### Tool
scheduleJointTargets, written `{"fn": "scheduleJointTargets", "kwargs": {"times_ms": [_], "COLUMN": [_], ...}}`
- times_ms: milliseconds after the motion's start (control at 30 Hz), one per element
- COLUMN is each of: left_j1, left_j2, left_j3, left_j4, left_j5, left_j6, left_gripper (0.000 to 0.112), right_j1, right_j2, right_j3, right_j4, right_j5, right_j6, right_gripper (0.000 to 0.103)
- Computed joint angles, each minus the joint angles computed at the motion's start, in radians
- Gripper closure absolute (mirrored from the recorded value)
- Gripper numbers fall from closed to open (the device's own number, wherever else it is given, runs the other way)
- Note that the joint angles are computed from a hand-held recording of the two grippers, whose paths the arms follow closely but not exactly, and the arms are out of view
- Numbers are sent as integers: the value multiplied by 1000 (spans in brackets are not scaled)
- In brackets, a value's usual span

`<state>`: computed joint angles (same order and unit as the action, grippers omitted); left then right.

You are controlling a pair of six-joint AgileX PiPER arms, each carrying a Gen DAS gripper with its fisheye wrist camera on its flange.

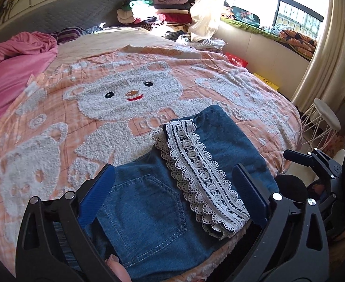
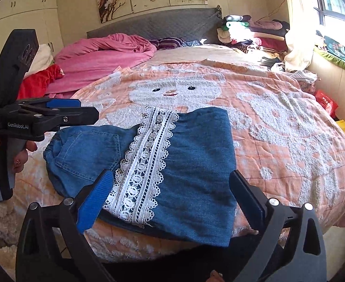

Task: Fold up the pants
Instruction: 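Grasp the elastic waistband end with the left tool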

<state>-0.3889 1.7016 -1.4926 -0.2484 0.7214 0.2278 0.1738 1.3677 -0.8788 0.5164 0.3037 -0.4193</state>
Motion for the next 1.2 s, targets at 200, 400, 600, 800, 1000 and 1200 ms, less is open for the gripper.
{"fn": "scheduleJointTargets", "kwargs": {"times_ms": [200, 400, 600, 800, 1000, 1200], "left_j1": [37, 98, 155, 200, 258, 306], "left_j2": [-45, -76, -86, -96, -90, -84], "left_j3": [56, 106, 128, 152, 167, 187], "left_j4": [1, -20, -46, -35, -30, -60], "left_j5": [-22, -29, -28, -52, -60, -59], "left_j6": [0, 7, 33, 30, 25, 55], "left_gripper": [19, 19, 19, 19, 19, 19], "right_j1": [45, 117, 196, 274, 347, 399], "right_j2": [-6, 5, 33, 67, 110, 152], "right_j3": [-14, -36, -67, -102, -138, -172], "right_j4": [-69, -173, -307, -421, -549, -602], "right_j5": [1, 0, 4, 15, 30, 41], "right_j6": [74, 183, 318, 424, 538, 585], "right_gripper": [5, 5, 5, 5, 5, 5]}}
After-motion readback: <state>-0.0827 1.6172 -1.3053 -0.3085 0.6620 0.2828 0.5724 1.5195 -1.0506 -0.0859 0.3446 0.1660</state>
